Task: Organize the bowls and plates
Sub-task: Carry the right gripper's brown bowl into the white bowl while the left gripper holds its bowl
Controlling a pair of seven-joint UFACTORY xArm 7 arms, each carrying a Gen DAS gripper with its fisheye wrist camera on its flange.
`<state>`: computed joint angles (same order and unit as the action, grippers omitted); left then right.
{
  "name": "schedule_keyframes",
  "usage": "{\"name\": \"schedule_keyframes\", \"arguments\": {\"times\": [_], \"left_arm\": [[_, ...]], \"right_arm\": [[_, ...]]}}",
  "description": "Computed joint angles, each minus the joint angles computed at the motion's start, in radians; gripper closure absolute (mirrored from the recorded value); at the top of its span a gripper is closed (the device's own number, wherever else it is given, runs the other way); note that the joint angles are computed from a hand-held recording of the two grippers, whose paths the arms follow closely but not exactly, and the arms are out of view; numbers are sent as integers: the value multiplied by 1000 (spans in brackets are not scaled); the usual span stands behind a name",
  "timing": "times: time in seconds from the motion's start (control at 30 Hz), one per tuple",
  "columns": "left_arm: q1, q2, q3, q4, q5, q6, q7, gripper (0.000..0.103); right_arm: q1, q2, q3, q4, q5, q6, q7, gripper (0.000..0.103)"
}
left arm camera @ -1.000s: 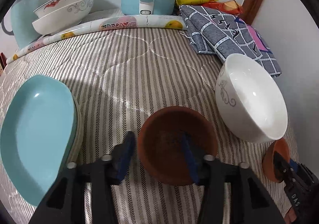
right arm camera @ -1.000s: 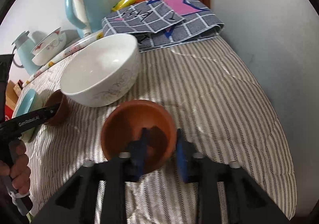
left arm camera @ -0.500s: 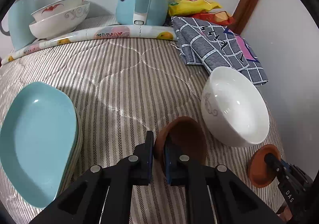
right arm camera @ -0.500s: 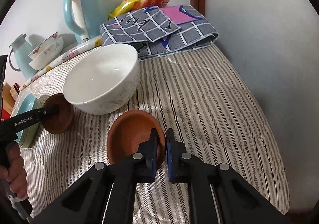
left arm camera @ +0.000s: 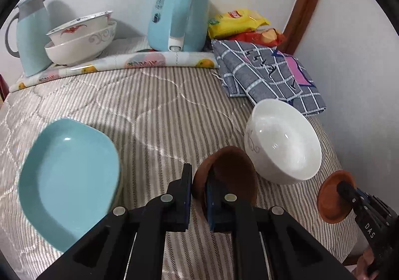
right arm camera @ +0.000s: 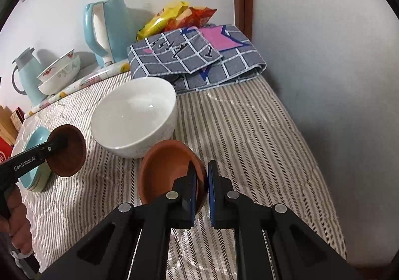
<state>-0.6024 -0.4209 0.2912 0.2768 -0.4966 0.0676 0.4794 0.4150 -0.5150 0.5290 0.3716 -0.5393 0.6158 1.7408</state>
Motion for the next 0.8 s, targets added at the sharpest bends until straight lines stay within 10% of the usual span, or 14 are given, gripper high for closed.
{"name": "schedule_keyframes", "arguments": {"times": [0.8], "left_arm": [[128, -114, -6, 28, 13, 98, 38, 93]], "right_arm": [[-35, 81, -13, 176, -77, 104, -30, 95]]}}
